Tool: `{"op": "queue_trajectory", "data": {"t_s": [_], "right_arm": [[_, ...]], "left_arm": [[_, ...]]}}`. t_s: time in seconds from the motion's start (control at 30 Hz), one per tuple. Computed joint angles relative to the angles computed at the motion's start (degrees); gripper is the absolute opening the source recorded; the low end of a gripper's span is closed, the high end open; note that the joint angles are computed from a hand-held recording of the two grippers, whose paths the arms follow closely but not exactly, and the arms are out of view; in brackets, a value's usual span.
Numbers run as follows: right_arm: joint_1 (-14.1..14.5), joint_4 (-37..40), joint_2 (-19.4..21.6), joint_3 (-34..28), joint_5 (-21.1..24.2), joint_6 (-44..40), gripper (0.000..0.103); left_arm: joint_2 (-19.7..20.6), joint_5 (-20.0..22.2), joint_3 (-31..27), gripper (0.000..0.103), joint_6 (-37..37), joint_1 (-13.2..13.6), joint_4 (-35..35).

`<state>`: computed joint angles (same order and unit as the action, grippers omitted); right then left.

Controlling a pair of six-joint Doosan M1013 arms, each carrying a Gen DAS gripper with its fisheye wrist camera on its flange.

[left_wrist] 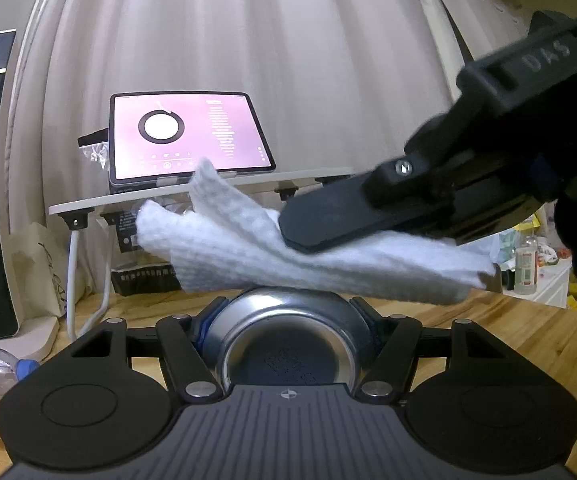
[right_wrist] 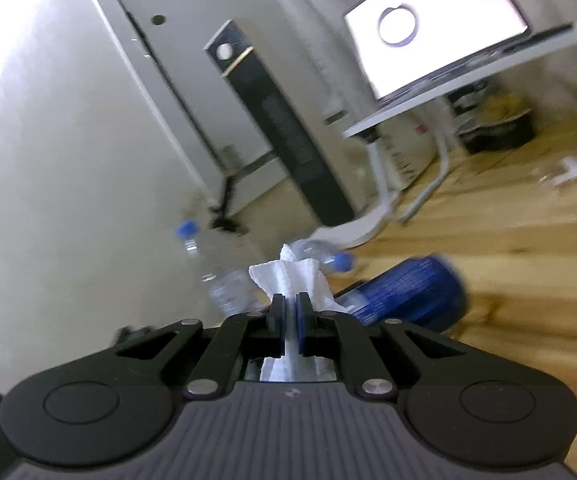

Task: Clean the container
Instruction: 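Wipe the can with the towel in the right gripper while the left holds it, then drop the towel and grasp the can with the right gripper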

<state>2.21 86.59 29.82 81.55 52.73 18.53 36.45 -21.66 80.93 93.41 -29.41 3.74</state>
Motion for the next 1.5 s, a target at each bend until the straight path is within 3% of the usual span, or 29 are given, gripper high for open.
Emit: {"op": "queue_trajectory", "data": {"t_s": [0.07, 0.33, 0.5, 0.8, 1.07, 1.17, 1.33, 1.4, 1.5], "right_arm": [[0.0, 0.0, -0.1, 0.1, -0.8, -0.6, 0.008], [-0.7, 0.3, 2.0, -2.6, -12.9, 0.9, 0.009], [-1.1, 0.0, 1.3, -1.0, -10.4, 0.4, 0.009], [-0.5, -3.6, -1.3, 1.5, -0.5, -1.7, 0.009], [-0.8, -3.7, 1.1, -1.2, -11.6, 0.4, 0.009], [-0.7, -10.0, 2.5, -3.2, -16.9, 6.6, 0.008], [-0.1, -26.8, 3.7, -4.7, -25.1, 21.7, 0.009], [-0.2, -32.4, 3.8, -4.4, -27.1, 28.0, 0.02], [-0.3, -33.3, 3.3, -3.3, -28.7, 30.2, 0.04]], "left_arm": [[0.0, 0.1, -0.1, 0.067, -0.5, 0.0, 0.4], [0.1, -0.4, -0.1, 0.067, -1.6, 0.3, 0.5], [0.2, 0.3, -0.4, 0.067, -2.7, 0.4, 1.4], [0.1, 0.6, -0.3, 0.067, -2.3, 0.3, 1.3], [0.3, 1.9, -0.9, 0.067, -7.7, 0.7, 5.5], [0.3, 2.5, -1.1, 0.067, -9.4, 0.8, 6.8], [0.4, 3.1, -1.4, 0.067, -10.8, 0.9, 7.4], [0.5, 3.3, -1.5, 0.067, -12.2, 1.0, 8.6], [0.5, 3.5, -1.7, 0.067, -14.3, 1.1, 10.7]]}}
